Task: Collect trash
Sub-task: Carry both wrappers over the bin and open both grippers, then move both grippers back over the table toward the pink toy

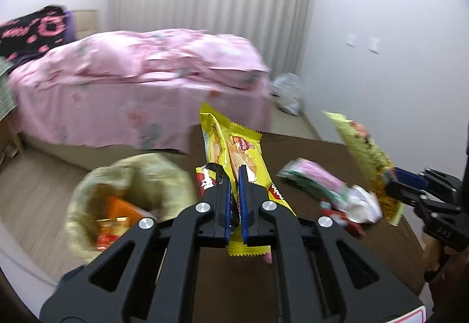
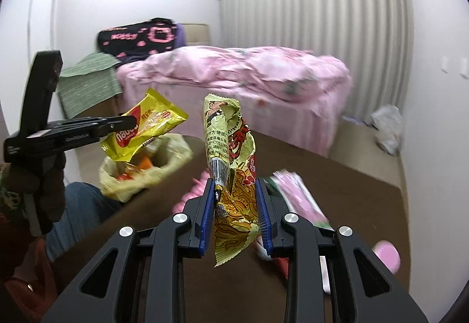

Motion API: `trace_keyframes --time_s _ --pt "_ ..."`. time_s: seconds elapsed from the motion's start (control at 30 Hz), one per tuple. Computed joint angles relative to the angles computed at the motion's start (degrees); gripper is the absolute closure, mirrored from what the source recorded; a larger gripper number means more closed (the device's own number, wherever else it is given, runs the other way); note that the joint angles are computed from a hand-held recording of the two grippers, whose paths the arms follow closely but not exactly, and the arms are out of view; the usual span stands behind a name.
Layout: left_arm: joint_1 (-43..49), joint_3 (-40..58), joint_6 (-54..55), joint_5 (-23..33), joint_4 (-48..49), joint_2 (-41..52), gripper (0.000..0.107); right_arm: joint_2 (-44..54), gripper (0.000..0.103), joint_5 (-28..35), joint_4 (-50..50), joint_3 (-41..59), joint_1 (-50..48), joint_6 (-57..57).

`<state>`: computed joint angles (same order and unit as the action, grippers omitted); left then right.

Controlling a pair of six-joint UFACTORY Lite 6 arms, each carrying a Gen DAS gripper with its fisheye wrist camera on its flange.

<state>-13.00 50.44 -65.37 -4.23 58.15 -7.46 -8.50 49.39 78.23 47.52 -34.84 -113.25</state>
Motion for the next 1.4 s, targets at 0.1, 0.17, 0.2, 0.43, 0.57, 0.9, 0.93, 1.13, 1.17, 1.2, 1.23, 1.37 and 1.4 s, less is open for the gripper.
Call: trace_keyframes --time_s 0.1,0.17,0.2,0.43,0.57,0.9,0.93,1.13,1.17,1.2,1.23,1.37,1.4 --pt "9.4 -0.4 -9.5 -4.0 11.4 1.7 0.102 1.5 0.077 -6.0 0.3 2.5 9.9 2.7" --pt "14.5 0.5 -11.6 -6.3 15.2 4.9 0.102 4.9 0.077 -10.3 -0.1 5.9 17.4 4.8" --pt "16.9 0.9 -10.4 -7.4 14.8 7.0 0.102 6.5 0.077 -12.1 -0.3 7.2 20.2 5.3" --pt "27.6 10.4 -22.3 -16.9 25.8 25.1 0.102 18.4 0.077 -20.5 -7.0 19.6 34.4 13.5" --pt "27.4 17.3 -27.9 -16.0 30.0 34.0 0.102 27.8 0.077 -21.1 -15.3 30.1 39.5 22.4" --pt "31.0 17.5 -26.9 -13.0 22.5 37.1 0.102 54.5 0.076 -12.2 -33.6 60.7 46.0 48.4" --pt "31.3 16.5 -25.8 -13.7 21.5 36.3 0.102 57.6 0.076 -10.9 -35.2 64.7 46.5 51.4" --pt "33.5 10.1 -22.2 -21.1 18.1 30.2 0.069 64.2 0.058 -11.4 -37.7 71.5 49.1 55.0" --pt "33.6 9.3 -21.0 -21.3 16.9 29.5 0.068 63.6 0.056 -12.3 -37.2 70.2 49.2 54.0" --pt "33.8 8.4 -19.7 -21.4 15.6 28.7 0.067 63.3 0.056 -13.1 -37.1 69.5 49.5 53.5" --pt "33.9 8.0 -19.0 -21.4 14.6 28.2 0.066 62.2 0.056 -14.0 -36.5 67.5 49.5 52.3" --pt "33.6 7.0 -20.1 -20.8 15.0 26.4 0.06 56.8 0.051 -17.3 -33.1 59.3 48.7 47.4" --pt "33.3 6.6 -19.8 -20.4 15.0 25.9 0.059 55.5 0.051 -17.8 -31.9 57.5 48.2 46.0"
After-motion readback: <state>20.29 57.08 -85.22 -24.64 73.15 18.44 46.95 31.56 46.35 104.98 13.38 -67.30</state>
